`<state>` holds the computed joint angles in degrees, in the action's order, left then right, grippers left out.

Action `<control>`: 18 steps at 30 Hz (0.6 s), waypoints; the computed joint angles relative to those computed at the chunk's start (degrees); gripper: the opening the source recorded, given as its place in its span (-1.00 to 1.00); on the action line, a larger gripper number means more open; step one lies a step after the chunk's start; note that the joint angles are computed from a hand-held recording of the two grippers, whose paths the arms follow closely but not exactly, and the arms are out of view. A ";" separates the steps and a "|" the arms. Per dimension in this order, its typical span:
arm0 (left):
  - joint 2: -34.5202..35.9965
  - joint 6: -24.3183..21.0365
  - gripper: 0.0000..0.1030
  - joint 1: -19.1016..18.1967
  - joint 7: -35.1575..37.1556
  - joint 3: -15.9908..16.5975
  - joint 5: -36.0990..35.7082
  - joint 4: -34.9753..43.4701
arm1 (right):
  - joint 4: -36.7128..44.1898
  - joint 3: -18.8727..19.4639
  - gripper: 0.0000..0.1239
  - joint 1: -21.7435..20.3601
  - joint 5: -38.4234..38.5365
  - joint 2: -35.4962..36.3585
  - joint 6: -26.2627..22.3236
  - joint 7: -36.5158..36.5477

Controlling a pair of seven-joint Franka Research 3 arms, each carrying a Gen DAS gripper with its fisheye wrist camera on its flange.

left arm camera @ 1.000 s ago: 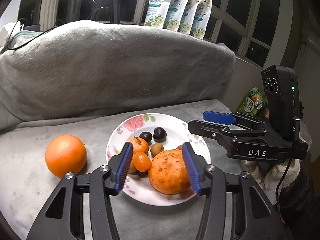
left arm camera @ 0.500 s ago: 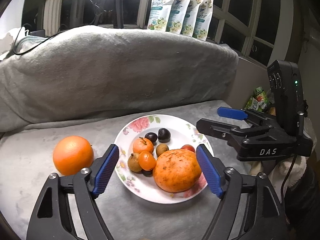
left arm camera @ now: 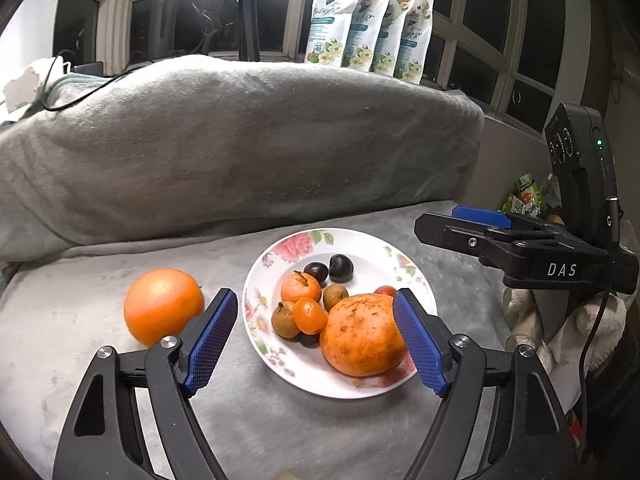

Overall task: Organize fruits
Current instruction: 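Withdraw both open tools from the plate toward the large orange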

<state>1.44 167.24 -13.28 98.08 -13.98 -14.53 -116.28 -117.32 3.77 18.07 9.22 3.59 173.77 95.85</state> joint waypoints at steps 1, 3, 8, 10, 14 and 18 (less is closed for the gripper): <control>-0.10 0.08 0.56 0.02 -0.04 0.02 0.05 -0.08 | 0.01 -0.05 0.64 0.11 -0.35 -0.11 -0.06 0.30; -0.44 0.21 0.56 0.02 -0.27 0.12 0.30 -0.41 | 0.17 -0.12 0.64 0.35 -1.25 -0.25 -0.16 1.05; -1.21 0.26 0.56 -0.05 -0.80 0.61 0.40 -1.07 | 0.52 0.20 0.64 0.53 -1.52 -0.44 -0.19 1.44; -1.49 0.22 0.56 -0.05 -1.06 0.85 0.42 -1.32 | 0.79 0.39 0.64 0.56 -0.96 -0.36 -0.18 1.06; -2.06 0.41 0.56 -0.11 -1.04 1.30 -0.21 -1.90 | 1.38 0.44 0.64 0.85 -1.09 -0.09 -0.25 1.21; -2.44 0.57 0.56 -0.07 -0.86 1.80 -1.06 -2.34 | 2.11 0.33 0.64 1.39 -2.05 0.32 0.01 1.92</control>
<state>-1.00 167.81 -13.35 97.23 -12.18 -15.59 -118.62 -115.21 4.10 19.46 7.17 3.91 173.78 97.77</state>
